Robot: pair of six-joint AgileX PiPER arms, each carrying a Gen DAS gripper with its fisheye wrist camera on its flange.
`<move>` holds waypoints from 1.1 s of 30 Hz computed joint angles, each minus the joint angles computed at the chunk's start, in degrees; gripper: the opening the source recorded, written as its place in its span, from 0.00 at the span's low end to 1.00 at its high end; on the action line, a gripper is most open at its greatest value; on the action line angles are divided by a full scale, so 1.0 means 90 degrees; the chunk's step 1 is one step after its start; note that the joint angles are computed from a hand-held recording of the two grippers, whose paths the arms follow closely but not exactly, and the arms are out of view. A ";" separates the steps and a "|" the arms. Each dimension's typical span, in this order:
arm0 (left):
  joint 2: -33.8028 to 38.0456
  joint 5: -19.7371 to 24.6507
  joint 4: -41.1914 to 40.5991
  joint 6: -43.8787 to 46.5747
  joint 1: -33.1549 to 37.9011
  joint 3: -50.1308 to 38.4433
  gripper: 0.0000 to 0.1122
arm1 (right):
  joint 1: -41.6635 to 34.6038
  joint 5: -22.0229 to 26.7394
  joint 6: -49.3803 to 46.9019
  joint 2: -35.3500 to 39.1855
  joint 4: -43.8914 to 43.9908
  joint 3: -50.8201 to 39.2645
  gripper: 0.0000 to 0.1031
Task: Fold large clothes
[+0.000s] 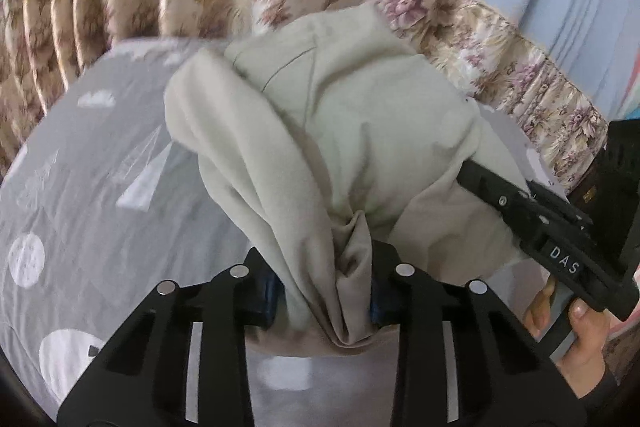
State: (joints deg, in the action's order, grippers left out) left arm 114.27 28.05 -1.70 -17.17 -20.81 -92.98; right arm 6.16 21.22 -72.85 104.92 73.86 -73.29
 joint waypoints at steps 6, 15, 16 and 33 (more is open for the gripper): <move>0.0733 0.0704 0.0545 -0.0309 -0.0770 -0.1694 0.20 | -0.0849 -0.0029 -0.0140 -0.0582 -0.0300 0.0350 0.33; 0.2039 0.1656 0.0583 -0.0082 -0.1341 -0.3266 0.59 | -0.1952 0.1008 0.2061 0.0032 -0.3032 -0.0139 0.46; 0.1904 0.1480 0.0645 -0.0221 -0.1321 -0.2944 0.67 | -0.2006 0.0972 0.1959 -0.0014 -0.2902 -0.0052 0.66; 0.0830 0.0426 0.1125 -0.1115 -0.1077 -0.0664 0.89 | -0.2396 0.0758 0.1364 -0.0834 -0.2283 0.1172 0.87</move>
